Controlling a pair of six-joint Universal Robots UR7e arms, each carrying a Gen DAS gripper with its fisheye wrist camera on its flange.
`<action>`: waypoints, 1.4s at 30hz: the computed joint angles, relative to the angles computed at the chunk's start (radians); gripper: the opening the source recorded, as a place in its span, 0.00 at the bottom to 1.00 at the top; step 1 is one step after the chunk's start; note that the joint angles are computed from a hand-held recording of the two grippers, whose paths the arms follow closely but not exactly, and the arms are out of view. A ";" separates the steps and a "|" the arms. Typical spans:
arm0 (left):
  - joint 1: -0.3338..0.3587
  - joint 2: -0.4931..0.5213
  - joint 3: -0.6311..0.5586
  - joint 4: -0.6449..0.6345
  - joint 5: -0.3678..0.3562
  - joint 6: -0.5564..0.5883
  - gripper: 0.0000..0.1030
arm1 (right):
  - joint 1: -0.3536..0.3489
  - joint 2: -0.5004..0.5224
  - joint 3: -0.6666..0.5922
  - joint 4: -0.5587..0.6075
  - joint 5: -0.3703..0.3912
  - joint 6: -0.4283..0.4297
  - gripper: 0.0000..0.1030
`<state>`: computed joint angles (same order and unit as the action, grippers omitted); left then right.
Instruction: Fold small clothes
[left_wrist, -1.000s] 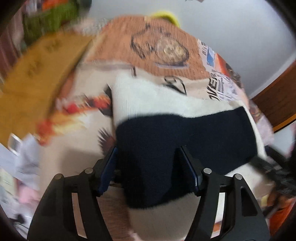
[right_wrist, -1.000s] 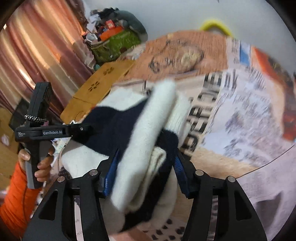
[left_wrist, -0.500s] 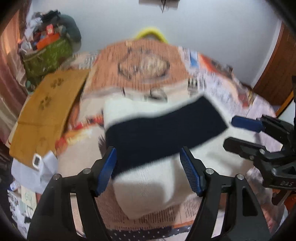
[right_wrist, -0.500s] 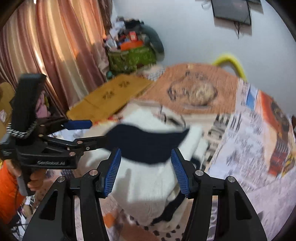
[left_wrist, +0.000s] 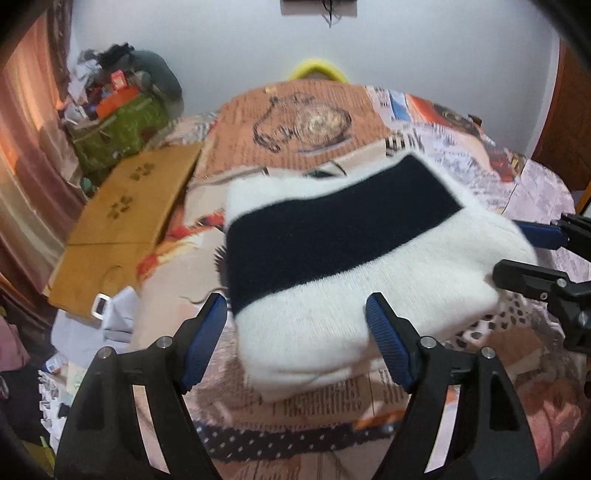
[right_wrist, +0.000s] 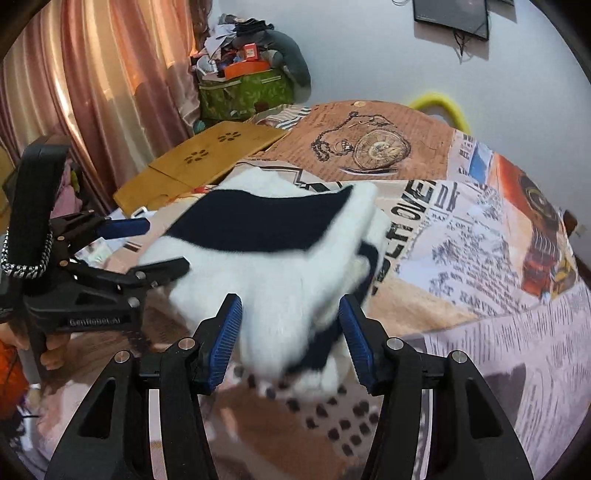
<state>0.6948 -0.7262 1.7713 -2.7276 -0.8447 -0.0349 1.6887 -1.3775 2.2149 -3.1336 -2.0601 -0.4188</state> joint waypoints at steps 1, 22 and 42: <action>-0.009 -0.017 0.014 -0.011 -0.001 -0.003 0.75 | 0.002 -0.022 0.009 0.006 0.018 0.010 0.50; -0.394 -0.350 0.320 -0.620 0.179 0.152 0.77 | 0.484 -0.105 0.106 -0.557 -0.090 -0.141 0.56; -0.502 -0.440 0.455 -0.652 0.230 0.058 1.00 | 0.571 -0.031 0.129 -0.736 -0.299 -0.145 1.00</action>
<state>0.1933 -1.1665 2.2260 -3.3796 -0.6145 0.0232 2.2597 -1.4081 2.3437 -3.8699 -2.3587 -0.5643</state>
